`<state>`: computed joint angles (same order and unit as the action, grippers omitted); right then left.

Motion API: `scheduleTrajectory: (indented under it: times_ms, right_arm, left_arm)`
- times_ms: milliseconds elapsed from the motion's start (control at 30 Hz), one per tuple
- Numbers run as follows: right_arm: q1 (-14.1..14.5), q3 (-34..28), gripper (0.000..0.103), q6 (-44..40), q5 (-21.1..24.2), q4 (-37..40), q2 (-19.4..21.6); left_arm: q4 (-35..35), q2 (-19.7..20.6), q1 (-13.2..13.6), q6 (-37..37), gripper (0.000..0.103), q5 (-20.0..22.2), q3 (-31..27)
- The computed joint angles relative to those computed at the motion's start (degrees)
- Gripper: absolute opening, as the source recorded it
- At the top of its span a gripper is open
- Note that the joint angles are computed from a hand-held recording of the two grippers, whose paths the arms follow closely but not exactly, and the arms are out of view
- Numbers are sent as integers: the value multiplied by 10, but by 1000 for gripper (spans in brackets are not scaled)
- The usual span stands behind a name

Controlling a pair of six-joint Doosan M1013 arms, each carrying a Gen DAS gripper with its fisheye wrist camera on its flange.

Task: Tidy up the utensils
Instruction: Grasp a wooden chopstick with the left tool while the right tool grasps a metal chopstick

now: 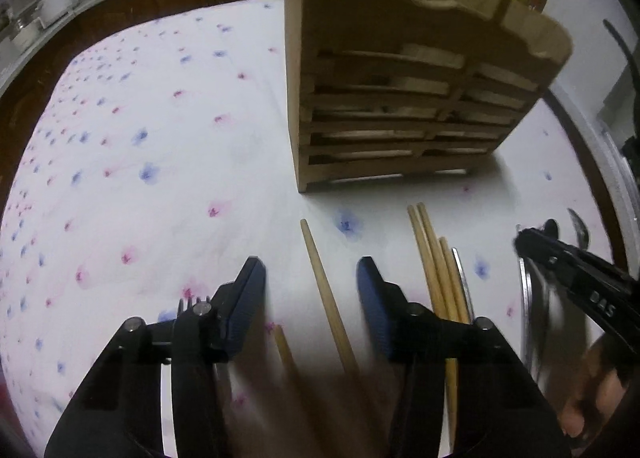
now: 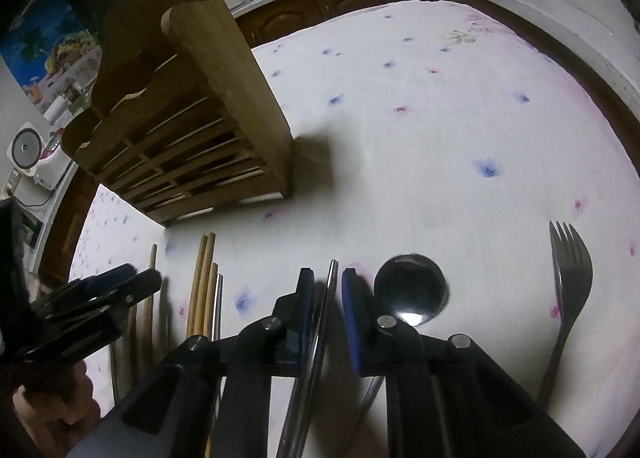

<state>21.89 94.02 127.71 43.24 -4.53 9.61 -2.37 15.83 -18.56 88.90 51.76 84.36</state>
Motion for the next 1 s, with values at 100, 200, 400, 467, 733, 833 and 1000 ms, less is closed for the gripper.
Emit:
scheduleTrajectory:
  times_ms: [100, 200, 400, 467, 733, 833, 1000]
  right_arm:
    - [0, -6, 7, -11, 10, -3, 4]
    - [6, -14, 6, -12, 19, -22, 10]
    - [-5, -3, 4, -27, -9, 21, 4]
    - [-10, 3, 4, -30, -22, 31, -4]
    - [-8, 12, 4, -35, -61, 35, -37]
    - [-1, 14, 4, -36, -72, 29, -51]
    - [19, 15, 4, -15, -85, -3, -73]
  left_arm:
    - [22, 4, -6, -5, 42, 3, -5]
    - [32, 4, -12, 1, 27, -7, -3]
    - [-19, 6, -3, 34, 6, -3, -6]
    - [-42, 6, 2, 44, 5, -3, -8]
    - [-134, -32, 28, 96, 4, -22, 12]
    - [-161, -58, 33, 114, 4, -32, 25]
    - [-203, -108, 43, 149, 4, -56, 53]
